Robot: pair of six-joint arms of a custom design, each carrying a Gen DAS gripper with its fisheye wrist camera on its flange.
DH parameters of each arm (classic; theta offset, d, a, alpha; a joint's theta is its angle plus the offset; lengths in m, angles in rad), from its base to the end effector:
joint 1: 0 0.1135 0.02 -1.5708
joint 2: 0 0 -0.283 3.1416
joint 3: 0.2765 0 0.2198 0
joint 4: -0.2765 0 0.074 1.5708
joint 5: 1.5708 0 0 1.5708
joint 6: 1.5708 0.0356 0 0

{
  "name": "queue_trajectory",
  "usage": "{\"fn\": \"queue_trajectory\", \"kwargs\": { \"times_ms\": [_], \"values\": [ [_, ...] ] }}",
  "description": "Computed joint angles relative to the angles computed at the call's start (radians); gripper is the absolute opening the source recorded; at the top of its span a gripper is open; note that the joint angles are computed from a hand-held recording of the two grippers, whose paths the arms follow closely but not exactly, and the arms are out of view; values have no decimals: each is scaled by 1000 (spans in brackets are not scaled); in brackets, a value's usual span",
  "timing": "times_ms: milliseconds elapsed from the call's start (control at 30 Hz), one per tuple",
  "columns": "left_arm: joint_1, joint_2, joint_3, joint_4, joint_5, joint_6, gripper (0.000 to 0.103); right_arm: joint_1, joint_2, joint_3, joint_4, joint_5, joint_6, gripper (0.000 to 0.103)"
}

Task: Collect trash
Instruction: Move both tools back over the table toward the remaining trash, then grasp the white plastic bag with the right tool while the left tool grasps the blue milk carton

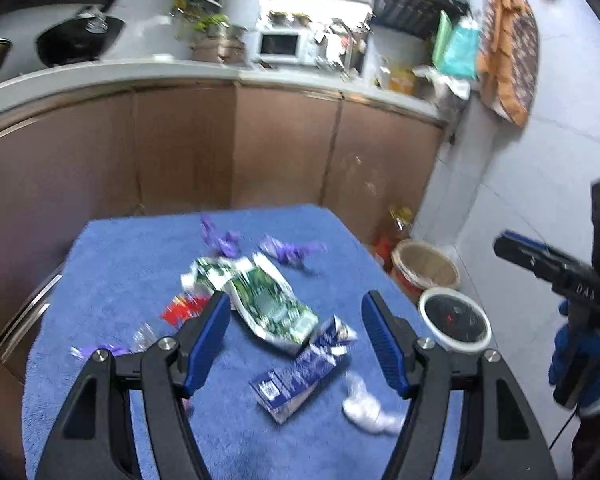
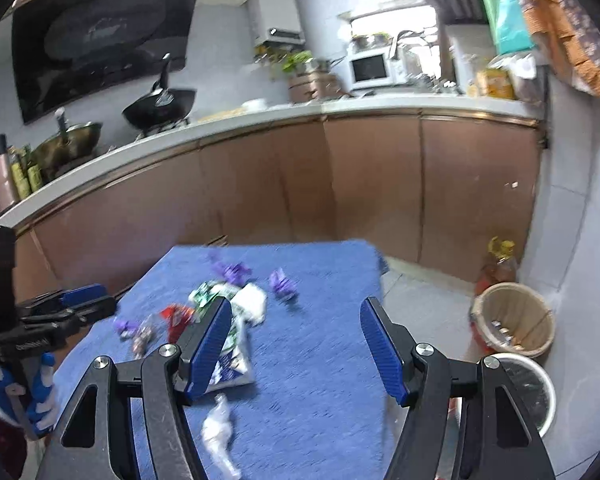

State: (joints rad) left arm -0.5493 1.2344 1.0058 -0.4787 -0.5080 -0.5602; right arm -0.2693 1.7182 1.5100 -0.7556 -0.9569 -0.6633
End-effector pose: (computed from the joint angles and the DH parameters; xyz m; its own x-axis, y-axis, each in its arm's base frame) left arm 0.2018 -0.1032 0.3229 -0.5443 -0.2111 -0.8119 -0.1752 0.9751 -0.1361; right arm 0.3304 -0.0610 0.3308 -0.4415 -0.2461 -0.8628 -0.7209 0.6699 0.1778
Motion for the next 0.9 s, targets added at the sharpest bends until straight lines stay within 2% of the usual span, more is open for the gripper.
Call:
{"fn": "queue_trajectory", "kwargs": {
  "times_ms": [200, 367, 467, 733, 833, 900],
  "values": [
    [76, 77, -73, 81, 184, 121, 66, 23, 38, -45, -159, 28, -227, 64],
    [169, 137, -115, 142, 353, 208, 66, 40, 70, -108, -193, 91, -305, 64],
    [214, 182, -100, 138, 432, 286, 66, 57, 92, -136, -222, 131, -357, 64],
    [297, 304, -57, 132, 574, 431, 66, 122, 132, -195, -259, 214, -459, 64],
    [290, 326, -55, 140, 583, 450, 66, 152, 139, -220, -243, 245, -464, 64],
    [285, 342, -55, 148, 586, 450, 66, 171, 148, -224, -241, 257, -463, 58]
  ]
}}
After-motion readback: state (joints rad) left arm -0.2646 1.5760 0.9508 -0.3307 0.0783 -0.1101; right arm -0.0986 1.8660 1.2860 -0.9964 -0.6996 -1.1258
